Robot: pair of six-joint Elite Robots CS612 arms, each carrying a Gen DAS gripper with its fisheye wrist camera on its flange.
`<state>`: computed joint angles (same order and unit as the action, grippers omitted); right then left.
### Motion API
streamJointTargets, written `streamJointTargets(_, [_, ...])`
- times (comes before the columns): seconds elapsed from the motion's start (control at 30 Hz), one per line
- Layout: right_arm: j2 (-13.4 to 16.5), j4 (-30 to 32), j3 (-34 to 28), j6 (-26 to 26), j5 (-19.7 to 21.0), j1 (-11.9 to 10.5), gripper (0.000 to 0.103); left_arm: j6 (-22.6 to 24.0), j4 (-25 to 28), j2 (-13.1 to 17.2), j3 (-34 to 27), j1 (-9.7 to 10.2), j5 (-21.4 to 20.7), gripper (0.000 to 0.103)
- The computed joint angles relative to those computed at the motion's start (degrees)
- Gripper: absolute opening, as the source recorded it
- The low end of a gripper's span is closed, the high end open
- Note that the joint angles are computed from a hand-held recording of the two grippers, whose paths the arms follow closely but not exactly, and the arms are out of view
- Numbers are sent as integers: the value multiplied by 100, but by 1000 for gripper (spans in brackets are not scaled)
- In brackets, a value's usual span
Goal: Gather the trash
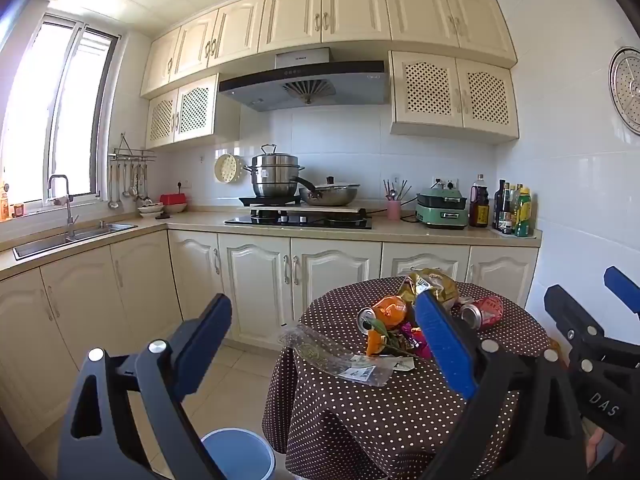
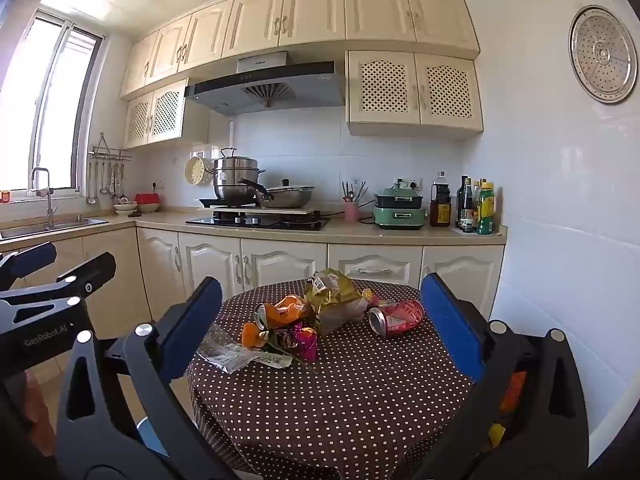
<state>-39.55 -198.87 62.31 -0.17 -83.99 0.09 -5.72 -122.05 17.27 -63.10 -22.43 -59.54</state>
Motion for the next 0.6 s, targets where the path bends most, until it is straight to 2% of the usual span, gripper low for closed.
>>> streamJointTargets(0.6, [14, -12, -8, 20, -17, 11, 97, -34, 44, -4, -4, 0, -7, 91])
